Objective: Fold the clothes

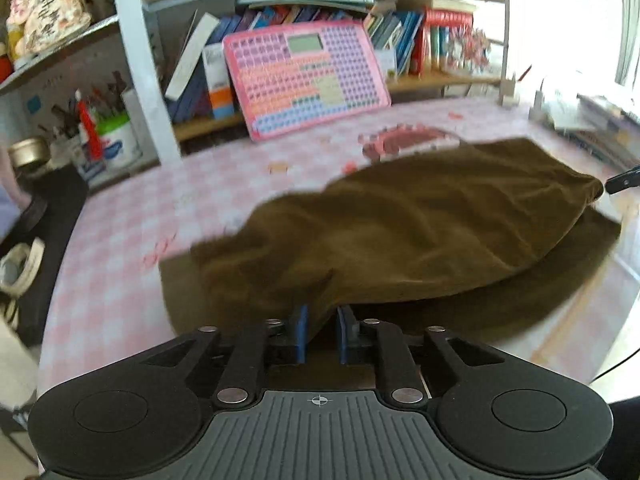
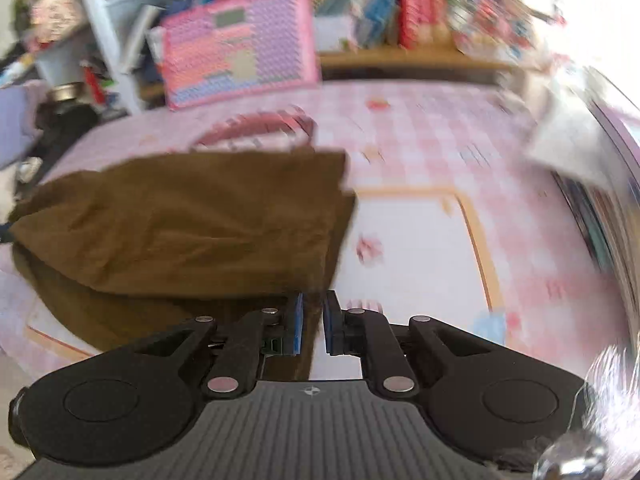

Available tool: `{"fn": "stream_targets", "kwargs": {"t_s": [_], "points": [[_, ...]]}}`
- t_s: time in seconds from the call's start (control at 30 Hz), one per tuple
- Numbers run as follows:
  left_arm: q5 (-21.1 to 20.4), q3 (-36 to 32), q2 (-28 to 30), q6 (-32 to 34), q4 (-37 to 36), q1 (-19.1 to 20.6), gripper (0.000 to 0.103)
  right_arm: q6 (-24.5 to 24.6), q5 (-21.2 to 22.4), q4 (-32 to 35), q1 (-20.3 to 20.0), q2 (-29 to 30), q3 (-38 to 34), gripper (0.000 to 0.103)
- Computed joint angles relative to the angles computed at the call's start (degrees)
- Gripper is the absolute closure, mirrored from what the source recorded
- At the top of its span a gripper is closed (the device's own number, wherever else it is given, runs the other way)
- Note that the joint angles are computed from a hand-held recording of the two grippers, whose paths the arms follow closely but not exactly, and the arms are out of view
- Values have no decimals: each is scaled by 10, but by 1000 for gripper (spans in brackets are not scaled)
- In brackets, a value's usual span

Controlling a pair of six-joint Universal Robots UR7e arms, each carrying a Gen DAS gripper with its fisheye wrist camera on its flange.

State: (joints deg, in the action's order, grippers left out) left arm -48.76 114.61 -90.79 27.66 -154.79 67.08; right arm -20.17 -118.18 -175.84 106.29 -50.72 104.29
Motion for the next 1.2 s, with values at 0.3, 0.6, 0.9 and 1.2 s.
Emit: {"fn": "stream_targets", "kwargs": {"t_s": [0.3, 0.6, 0.9, 1.2], "points": [[-186, 79, -51, -466, -175, 69, 48, 279, 82, 17, -1, -37, 48, 50], [-198, 23, 56, -724, -253, 111, 52, 567, 162, -53, -38, 13, 12, 51], [-152, -74, 78, -603, -194, 69, 100, 555, 159, -69, -35, 46, -51, 99], [-166, -24, 17, -613, -94, 114, 99, 495, 124, -44, -16, -12, 37, 99]]}}
